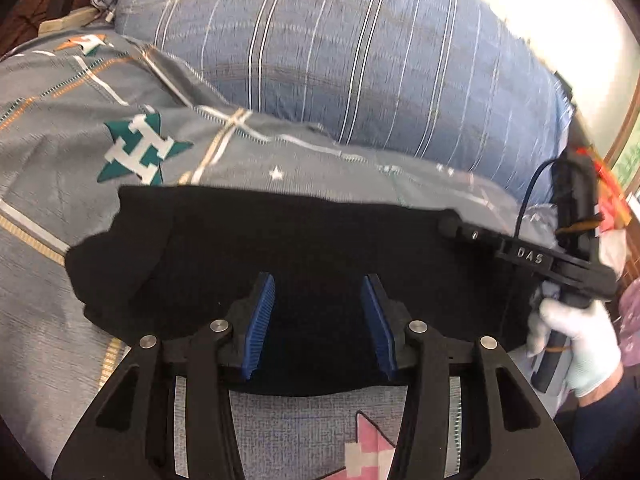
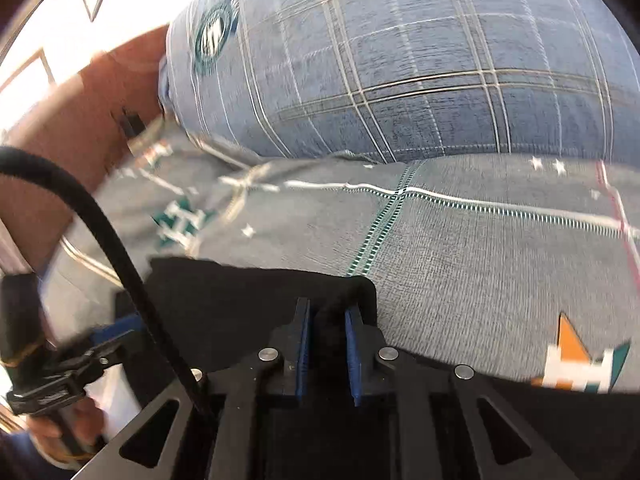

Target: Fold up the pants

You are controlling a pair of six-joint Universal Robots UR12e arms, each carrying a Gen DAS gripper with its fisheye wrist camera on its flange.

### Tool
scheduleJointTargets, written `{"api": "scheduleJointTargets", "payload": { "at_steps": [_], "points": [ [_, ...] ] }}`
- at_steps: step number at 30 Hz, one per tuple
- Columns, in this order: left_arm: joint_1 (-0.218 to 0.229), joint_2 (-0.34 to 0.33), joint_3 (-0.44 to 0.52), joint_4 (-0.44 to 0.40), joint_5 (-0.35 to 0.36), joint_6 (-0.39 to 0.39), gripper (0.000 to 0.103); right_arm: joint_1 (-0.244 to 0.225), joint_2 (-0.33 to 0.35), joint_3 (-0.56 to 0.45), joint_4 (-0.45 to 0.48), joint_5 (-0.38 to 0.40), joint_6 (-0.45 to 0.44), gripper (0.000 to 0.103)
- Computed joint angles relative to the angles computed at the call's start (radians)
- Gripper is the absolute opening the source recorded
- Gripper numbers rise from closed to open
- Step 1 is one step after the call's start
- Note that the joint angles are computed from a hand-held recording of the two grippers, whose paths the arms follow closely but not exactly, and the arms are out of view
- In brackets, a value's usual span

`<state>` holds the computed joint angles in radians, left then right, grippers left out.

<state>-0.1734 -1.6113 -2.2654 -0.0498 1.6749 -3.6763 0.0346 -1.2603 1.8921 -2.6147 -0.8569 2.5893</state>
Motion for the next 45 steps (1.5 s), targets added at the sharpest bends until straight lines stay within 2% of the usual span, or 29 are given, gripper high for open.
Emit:
{"api": "scheduleJointTargets", "payload": {
  "at_steps": [2,4,7,9,12,16,19,24,35,45],
  "points": [
    [-0.004,-0.007,0.008,-0.024,0.011,0.002,0.045,0.011,0.008,0.012,-0.086,-0.035,0.032,0.015],
    [-0.009,-0.012,0.012,-0.038,0.03,0.005,0.045,0.017,0.017,0.021,-0.133,-0.075,0.067,0.016],
    [-0.018,-0.015,0.018,-0.056,0.058,0.004,0.045,0.014,0.011,0.03,-0.138,-0.062,0.057,0.02],
    [-0.024,-0.016,0.022,-0.065,0.079,0.008,0.045,0.007,-0.005,0.035,-0.115,-0.052,0.056,0.03],
    [-0.036,-0.014,0.025,-0.074,0.122,0.01,0.045,-0.007,-0.042,0.073,-0.136,-0.024,0.047,0.046],
    [-0.053,-0.013,0.031,-0.081,0.171,0.004,0.045,-0.033,-0.1,0.139,-0.186,0.009,0.05,0.047],
    [-0.071,-0.016,0.037,-0.082,0.214,0.003,0.045,-0.053,-0.132,0.173,-0.19,0.029,0.054,0.048],
    [-0.095,-0.024,0.048,-0.067,0.234,0.013,0.045,-0.071,-0.165,0.212,-0.194,0.012,0.059,0.05],
    [-0.155,-0.071,0.096,-0.067,0.273,0.081,0.045,-0.153,-0.201,0.263,-0.181,0.0,0.078,0.051],
    [-0.165,-0.083,0.108,-0.079,0.272,0.083,0.045,-0.202,-0.21,0.29,-0.188,-0.015,0.104,0.051]
  ]
}}
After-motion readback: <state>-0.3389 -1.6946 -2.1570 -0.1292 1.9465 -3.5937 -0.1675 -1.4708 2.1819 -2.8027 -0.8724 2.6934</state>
